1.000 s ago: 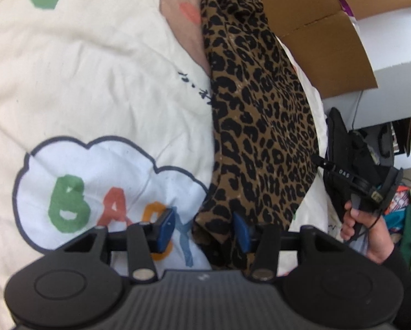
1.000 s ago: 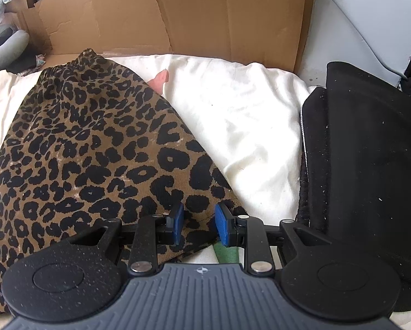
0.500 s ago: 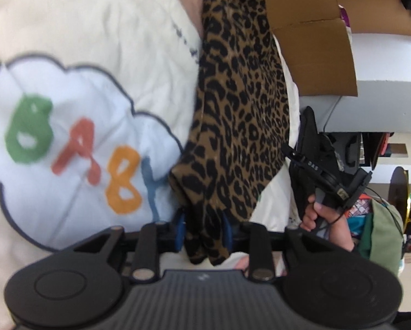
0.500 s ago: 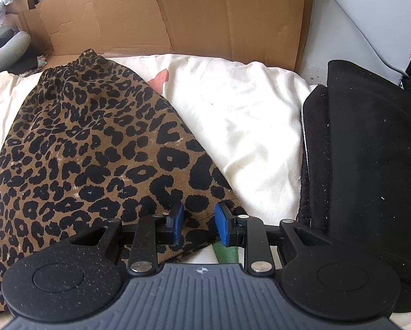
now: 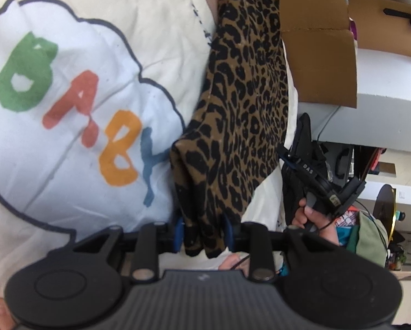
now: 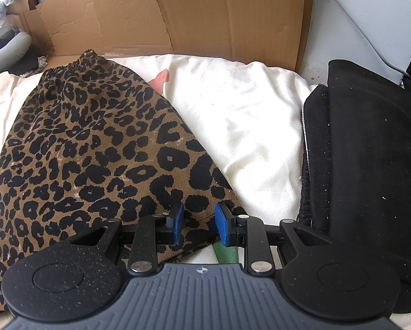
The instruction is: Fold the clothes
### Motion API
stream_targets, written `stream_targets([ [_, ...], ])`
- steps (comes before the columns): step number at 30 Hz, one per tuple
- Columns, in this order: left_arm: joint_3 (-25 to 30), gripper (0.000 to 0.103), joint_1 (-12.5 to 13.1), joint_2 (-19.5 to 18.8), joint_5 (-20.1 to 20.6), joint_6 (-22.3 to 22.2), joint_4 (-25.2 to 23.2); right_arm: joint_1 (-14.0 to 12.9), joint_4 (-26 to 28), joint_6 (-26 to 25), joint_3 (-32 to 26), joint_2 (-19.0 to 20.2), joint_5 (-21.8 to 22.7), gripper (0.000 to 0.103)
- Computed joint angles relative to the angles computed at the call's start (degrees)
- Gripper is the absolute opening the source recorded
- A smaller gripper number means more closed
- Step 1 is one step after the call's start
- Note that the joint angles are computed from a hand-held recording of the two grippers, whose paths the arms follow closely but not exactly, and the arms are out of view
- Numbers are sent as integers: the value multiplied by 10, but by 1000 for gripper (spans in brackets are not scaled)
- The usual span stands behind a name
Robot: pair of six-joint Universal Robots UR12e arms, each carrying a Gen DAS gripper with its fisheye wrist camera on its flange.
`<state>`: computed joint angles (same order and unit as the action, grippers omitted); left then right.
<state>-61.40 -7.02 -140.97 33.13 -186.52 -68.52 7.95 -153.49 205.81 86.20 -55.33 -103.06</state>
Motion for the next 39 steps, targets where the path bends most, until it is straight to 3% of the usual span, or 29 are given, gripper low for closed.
stream_targets([
  [2,0,15,1,0,-4,4,-7,0,-2,3,0,0,0,32],
  [4,-1,11,0,1,-2,8,-6,0,-6,4,2,0,-1,32],
  [8,-1,9,-4,8,37,12,16,2,-21,4,5,-1,-10,32],
  [13,3,8,-6,12,51,16,16,3,-35,-2,5,-1,-38,32],
  [18,4,8,-5,15,61,10,23,-4,-21,1,1,2,-29,32],
  [27,13,8,-8,14,75,16,16,-25,-30,0,7,3,52,33],
  [32,16,8,-9,14,79,21,13,-42,-30,-8,13,1,107,39],
  [39,14,8,-11,14,81,15,19,-48,3,-64,-1,3,132,40],
])
